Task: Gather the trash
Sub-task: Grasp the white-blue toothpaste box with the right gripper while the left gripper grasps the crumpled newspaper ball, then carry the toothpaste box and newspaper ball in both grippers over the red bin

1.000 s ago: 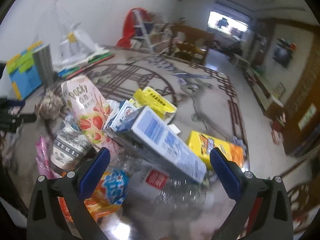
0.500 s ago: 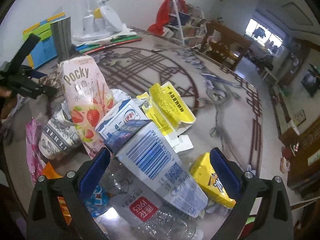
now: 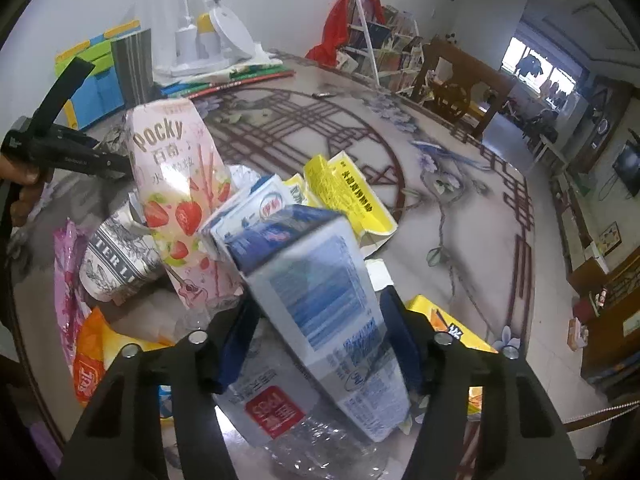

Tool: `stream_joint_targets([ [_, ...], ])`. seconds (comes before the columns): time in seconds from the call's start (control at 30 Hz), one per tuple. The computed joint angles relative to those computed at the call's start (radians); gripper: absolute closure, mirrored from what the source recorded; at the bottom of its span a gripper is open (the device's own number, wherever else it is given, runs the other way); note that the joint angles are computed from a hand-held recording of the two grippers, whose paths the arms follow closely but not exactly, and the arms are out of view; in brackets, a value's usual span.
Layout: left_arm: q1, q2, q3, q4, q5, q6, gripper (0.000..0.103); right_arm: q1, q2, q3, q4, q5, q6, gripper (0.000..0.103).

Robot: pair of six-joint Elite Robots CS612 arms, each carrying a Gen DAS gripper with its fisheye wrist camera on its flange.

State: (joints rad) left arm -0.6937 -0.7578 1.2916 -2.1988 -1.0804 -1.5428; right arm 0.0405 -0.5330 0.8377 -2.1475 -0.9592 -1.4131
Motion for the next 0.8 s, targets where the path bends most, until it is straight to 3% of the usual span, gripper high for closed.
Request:
stream_joint_targets([
  [0.1,-0.008,-0.010,0.001,-0.001,0.035,-0.004,0.062,-0.006,-0.013,0.014,-0.022,0.033,0.002,0.064],
  [0.43,-0.041,-0.041,-0.011,0.012,0.149,0.012,0.063,-0.037,-0.060,0.039,-0.029,0.162,0.098,0.065],
  [0.63,-0.071,-0.054,-0.034,-0.014,0.210,0.077,0.063,-0.065,-0.105,0.080,-0.022,0.232,0.170,0.065],
  [0.8,-0.094,-0.030,-0.086,-0.080,0.227,0.174,0.063,-0.094,-0.114,0.091,-0.059,0.257,0.281,0.065],
])
